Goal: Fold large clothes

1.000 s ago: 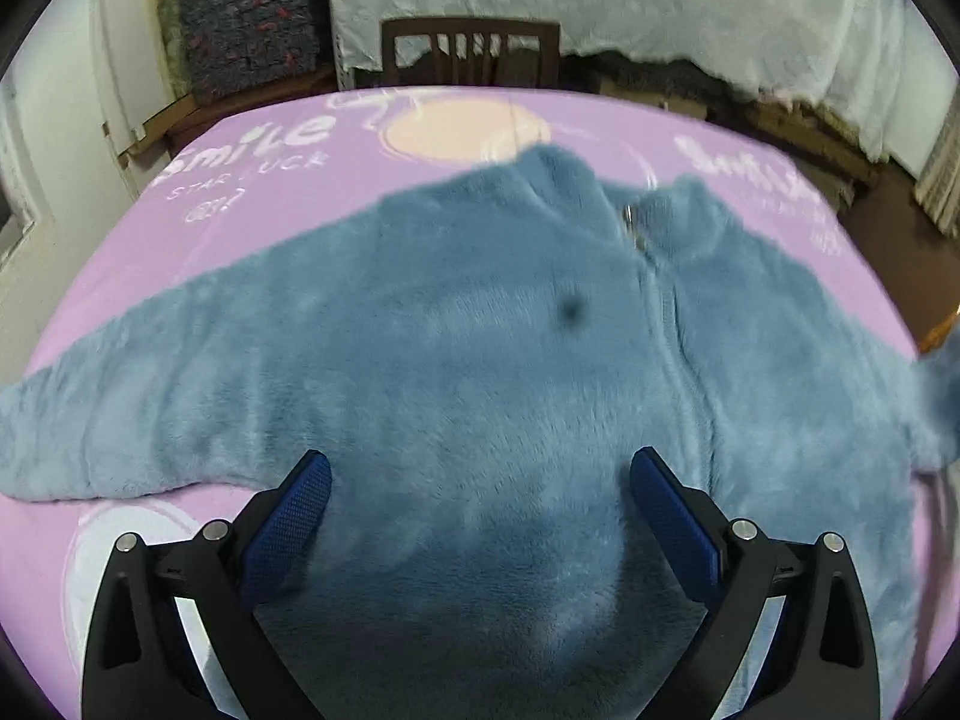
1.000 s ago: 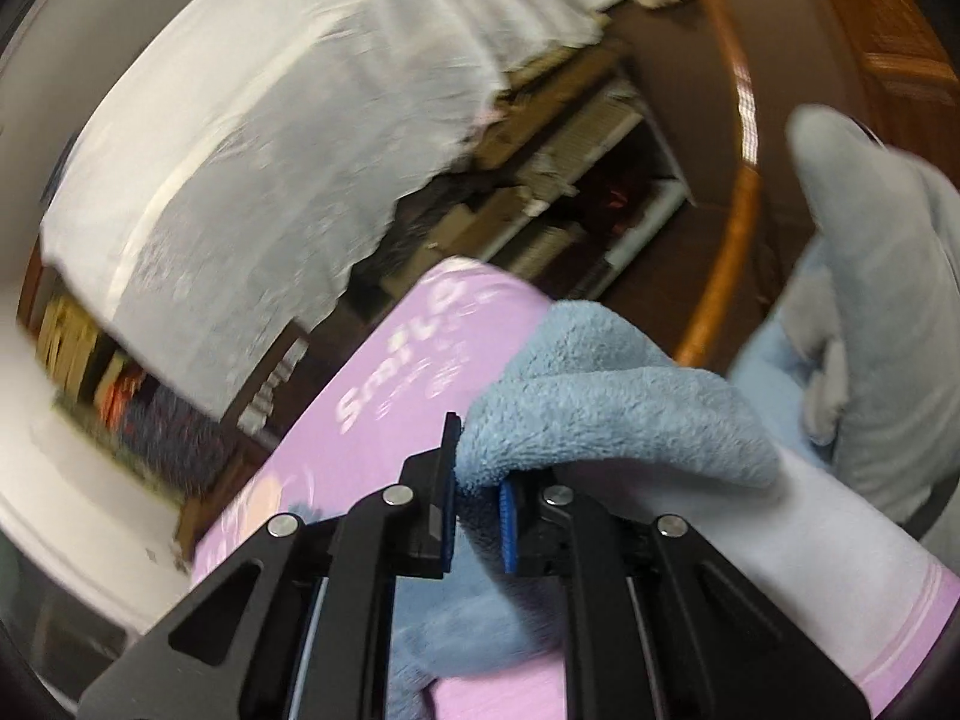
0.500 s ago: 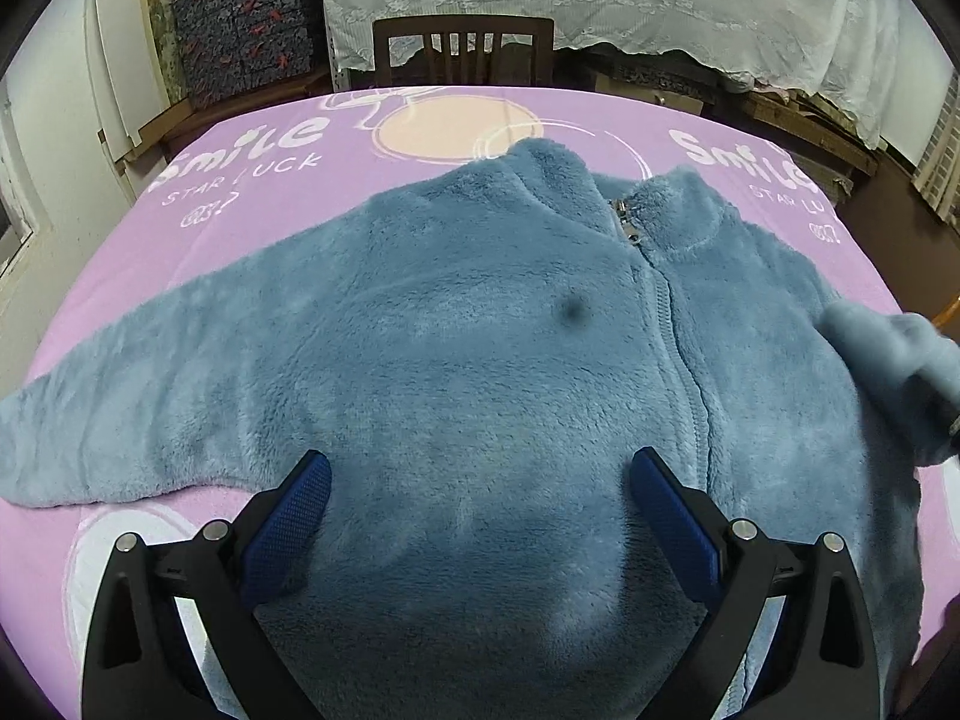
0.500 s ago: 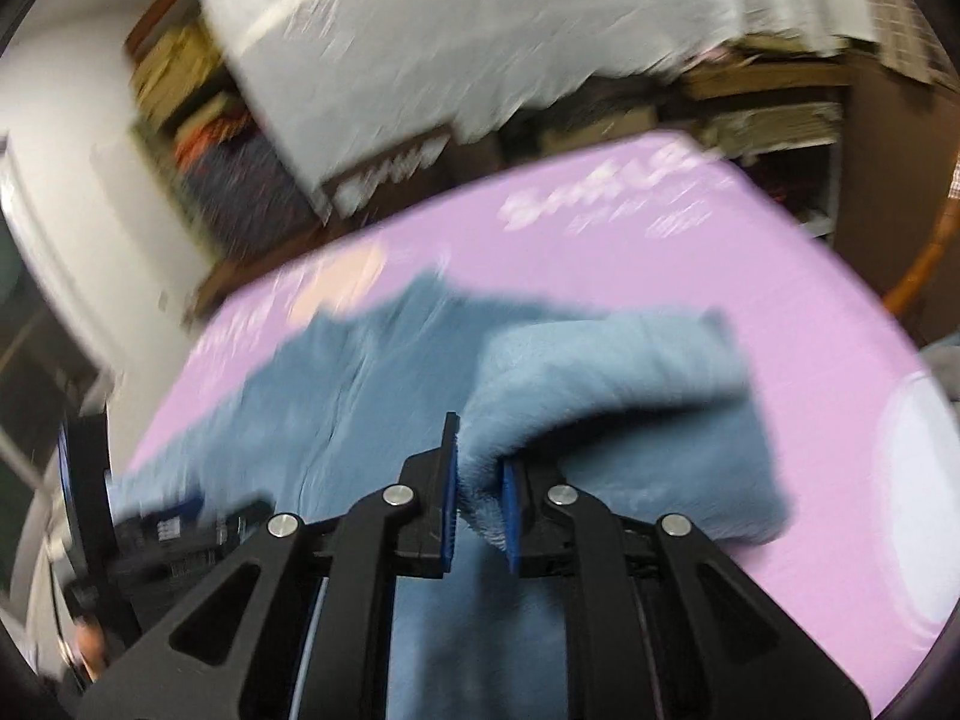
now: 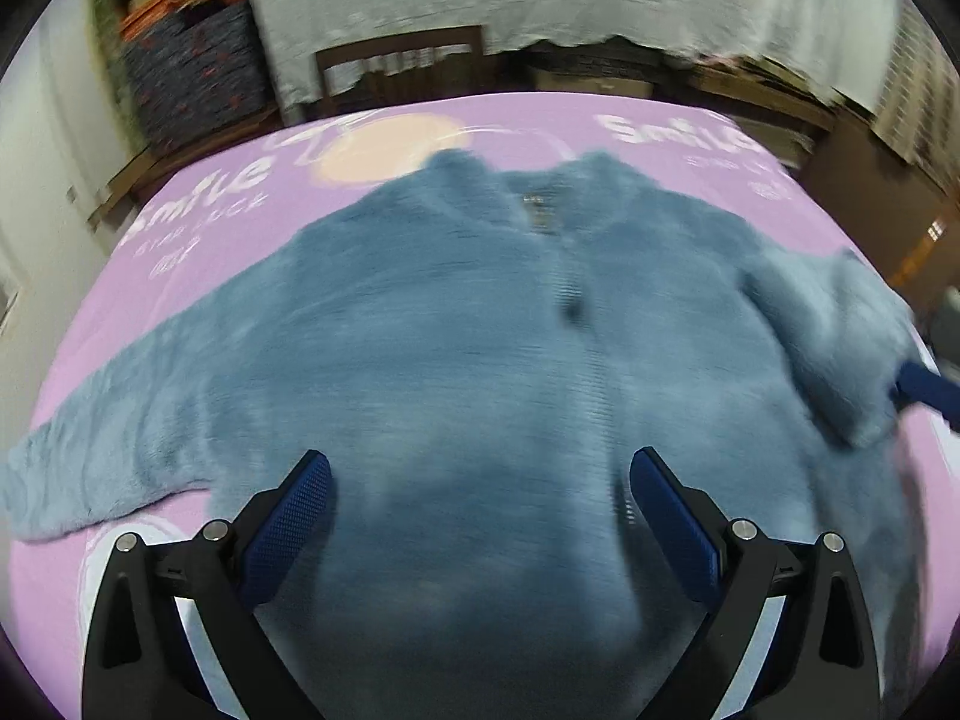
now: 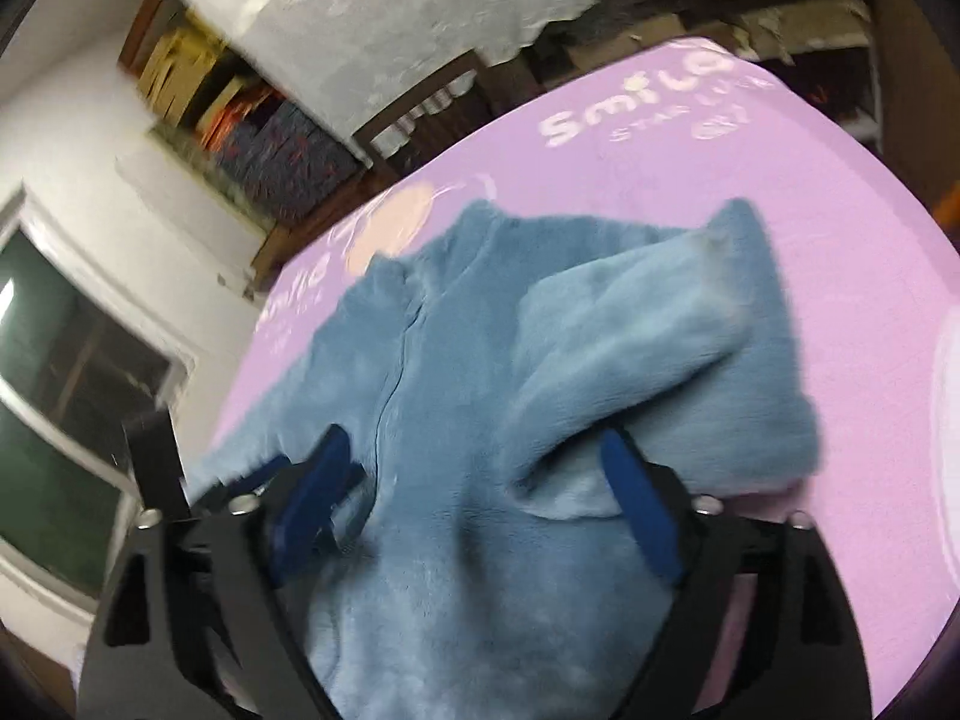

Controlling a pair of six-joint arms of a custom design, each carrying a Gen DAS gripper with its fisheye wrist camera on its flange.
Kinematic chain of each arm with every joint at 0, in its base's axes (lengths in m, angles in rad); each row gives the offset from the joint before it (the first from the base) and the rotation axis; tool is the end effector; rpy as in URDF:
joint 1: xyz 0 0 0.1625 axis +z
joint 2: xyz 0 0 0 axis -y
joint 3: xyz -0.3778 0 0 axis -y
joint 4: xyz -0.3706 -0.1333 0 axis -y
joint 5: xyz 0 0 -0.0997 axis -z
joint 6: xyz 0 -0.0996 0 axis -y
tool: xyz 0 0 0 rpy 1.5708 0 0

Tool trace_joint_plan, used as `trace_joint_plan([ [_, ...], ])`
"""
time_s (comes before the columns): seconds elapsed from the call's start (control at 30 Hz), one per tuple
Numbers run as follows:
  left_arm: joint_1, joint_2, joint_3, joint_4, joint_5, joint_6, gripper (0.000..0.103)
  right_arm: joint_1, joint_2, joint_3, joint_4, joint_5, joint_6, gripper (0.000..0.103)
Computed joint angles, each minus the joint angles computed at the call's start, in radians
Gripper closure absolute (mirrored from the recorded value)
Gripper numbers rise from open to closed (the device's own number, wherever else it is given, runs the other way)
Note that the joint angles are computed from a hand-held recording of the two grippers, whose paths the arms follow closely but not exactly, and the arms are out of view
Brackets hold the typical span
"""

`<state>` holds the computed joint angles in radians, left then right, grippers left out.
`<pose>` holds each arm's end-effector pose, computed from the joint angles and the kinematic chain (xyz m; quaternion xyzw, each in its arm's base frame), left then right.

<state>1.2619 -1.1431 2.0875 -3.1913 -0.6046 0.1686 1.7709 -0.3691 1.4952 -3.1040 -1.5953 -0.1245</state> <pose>0.0570 -0.5295 0.2243 0.0479 0.8482 -0.3237 0.4166 0.2560 -0.6039 -0.0877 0.1558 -0.9668 0.2024 0.0044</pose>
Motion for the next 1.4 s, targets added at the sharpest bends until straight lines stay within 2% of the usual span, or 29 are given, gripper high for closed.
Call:
trace_joint_plan([
  [0.13,-0.072,0.042,0.021,-0.022,0.003,0.055,0.003,-0.056,-0.055,0.058,-0.104,0.071,0.107,0.019],
  [0.2,-0.109,0.081,0.011,-0.033,0.006,0.09,0.003,-0.073,-0.06,0.062,-0.139,0.069,0.137,0.036],
  [0.23,-0.129,0.116,-0.005,-0.053,0.022,0.12,0.003,-0.079,-0.059,0.059,-0.145,0.051,0.156,0.041],
  [0.3,-0.149,0.174,-0.042,-0.083,0.05,0.159,0.003,-0.094,-0.056,0.049,-0.138,0.036,0.193,0.066],
  [0.33,-0.153,0.199,-0.065,-0.087,0.057,0.169,0.003,-0.101,-0.054,0.042,-0.127,0.03,0.209,0.072],
  [0.37,-0.154,0.224,-0.099,-0.067,0.058,0.168,0.003,-0.107,-0.048,0.034,-0.124,0.023,0.224,0.083],
  [0.43,-0.15,0.269,-0.154,-0.042,0.065,0.174,0.003,-0.115,-0.036,0.016,-0.123,-0.014,0.248,0.091],
  [0.57,-0.139,0.382,-0.275,-0.059,0.11,0.246,0.003,-0.132,-0.025,0.001,-0.117,-0.015,0.274,0.093],
  [0.67,-0.135,0.406,-0.309,-0.102,0.094,0.288,0.004,-0.142,-0.024,-0.002,-0.109,-0.004,0.286,0.093],
  [0.73,-0.132,0.407,-0.321,-0.12,0.067,0.296,0.015,-0.144,-0.024,0.004,-0.114,-0.003,0.283,0.093],
  [0.8,-0.124,0.384,-0.325,-0.073,0.027,0.255,0.039,-0.144,-0.018,-0.003,-0.112,0.004,0.27,0.093],
  [0.83,-0.12,0.365,-0.317,-0.044,0.004,0.231,0.047,-0.138,-0.014,-0.008,-0.112,0.004,0.266,0.093],
  [0.9,-0.118,0.345,-0.307,-0.02,-0.022,0.208,0.077,-0.132,-0.009,-0.013,-0.114,0.0,0.244,0.093],
  [0.97,-0.119,0.321,-0.29,-0.031,-0.028,0.193,0.091,-0.131,-0.01,-0.002,-0.123,0.0,0.233,0.093],
  [1.23,-0.124,0.226,-0.212,-0.241,0.033,0.261,0.092,-0.113,-0.001,-0.003,-0.115,0.027,0.169,0.093],
  [1.4,-0.094,0.169,-0.163,-0.343,0.074,0.263,0.092,-0.091,0.017,-0.018,-0.075,0.026,0.118,0.093],
])
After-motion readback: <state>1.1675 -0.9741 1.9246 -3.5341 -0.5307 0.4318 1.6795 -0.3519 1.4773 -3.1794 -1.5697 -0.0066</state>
